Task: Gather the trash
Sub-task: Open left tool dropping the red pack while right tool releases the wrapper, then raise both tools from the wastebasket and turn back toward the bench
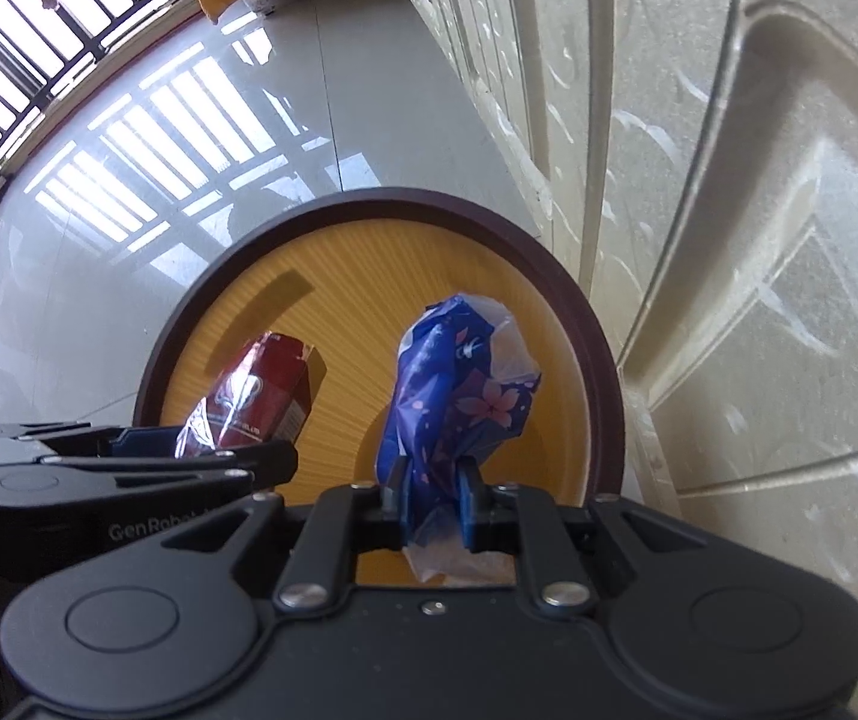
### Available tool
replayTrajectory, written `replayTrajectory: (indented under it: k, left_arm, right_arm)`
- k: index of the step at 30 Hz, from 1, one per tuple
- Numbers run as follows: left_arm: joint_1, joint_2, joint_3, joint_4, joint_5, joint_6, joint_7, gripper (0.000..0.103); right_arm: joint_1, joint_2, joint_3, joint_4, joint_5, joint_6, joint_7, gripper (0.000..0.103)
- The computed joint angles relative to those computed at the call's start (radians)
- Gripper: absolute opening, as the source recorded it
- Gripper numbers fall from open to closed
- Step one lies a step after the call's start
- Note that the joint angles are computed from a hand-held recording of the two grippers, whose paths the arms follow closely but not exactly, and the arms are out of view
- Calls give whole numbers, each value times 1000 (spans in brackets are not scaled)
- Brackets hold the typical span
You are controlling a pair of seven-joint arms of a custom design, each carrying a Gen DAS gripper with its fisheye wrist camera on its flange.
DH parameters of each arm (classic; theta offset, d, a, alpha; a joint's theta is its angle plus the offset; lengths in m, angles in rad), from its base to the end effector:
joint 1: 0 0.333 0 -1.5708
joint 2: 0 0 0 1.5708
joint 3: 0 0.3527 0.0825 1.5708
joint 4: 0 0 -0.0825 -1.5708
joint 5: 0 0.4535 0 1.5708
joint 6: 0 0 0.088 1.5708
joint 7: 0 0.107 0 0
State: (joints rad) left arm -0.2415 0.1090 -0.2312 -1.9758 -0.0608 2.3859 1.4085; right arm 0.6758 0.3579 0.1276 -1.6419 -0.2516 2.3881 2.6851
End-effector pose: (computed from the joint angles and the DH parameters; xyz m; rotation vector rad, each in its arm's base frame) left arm 0.5991 -0.3028 0.4493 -1.8406 2.4126 -0.4644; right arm 0.5441 0.5439 0.4572 -1.7482 2.0910 -0.1292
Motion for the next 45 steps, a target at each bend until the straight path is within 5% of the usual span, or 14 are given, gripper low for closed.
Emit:
replayTrajectory:
  k: [9, 27, 41, 45]
  left_arm:
    - [1, -8, 4, 0, 22, -12, -16, 68]
    - [12, -86, 9, -39, 20, -51, -2, 69]
    - [15, -186, 11, -103, 32, -90, -11, 102]
    - [17, -227, 15, -126, 28, -96, -12, 103]
  right_arm:
    - [-5, -9, 6, 4, 13, -35, -12, 45]
    - [3, -33, 19, 43, 8, -200, -74, 56]
    - [49, -74, 27, 65, -88, -314, -45, 82]
    - [54, -92, 32, 61, -115, -331, -10, 92]
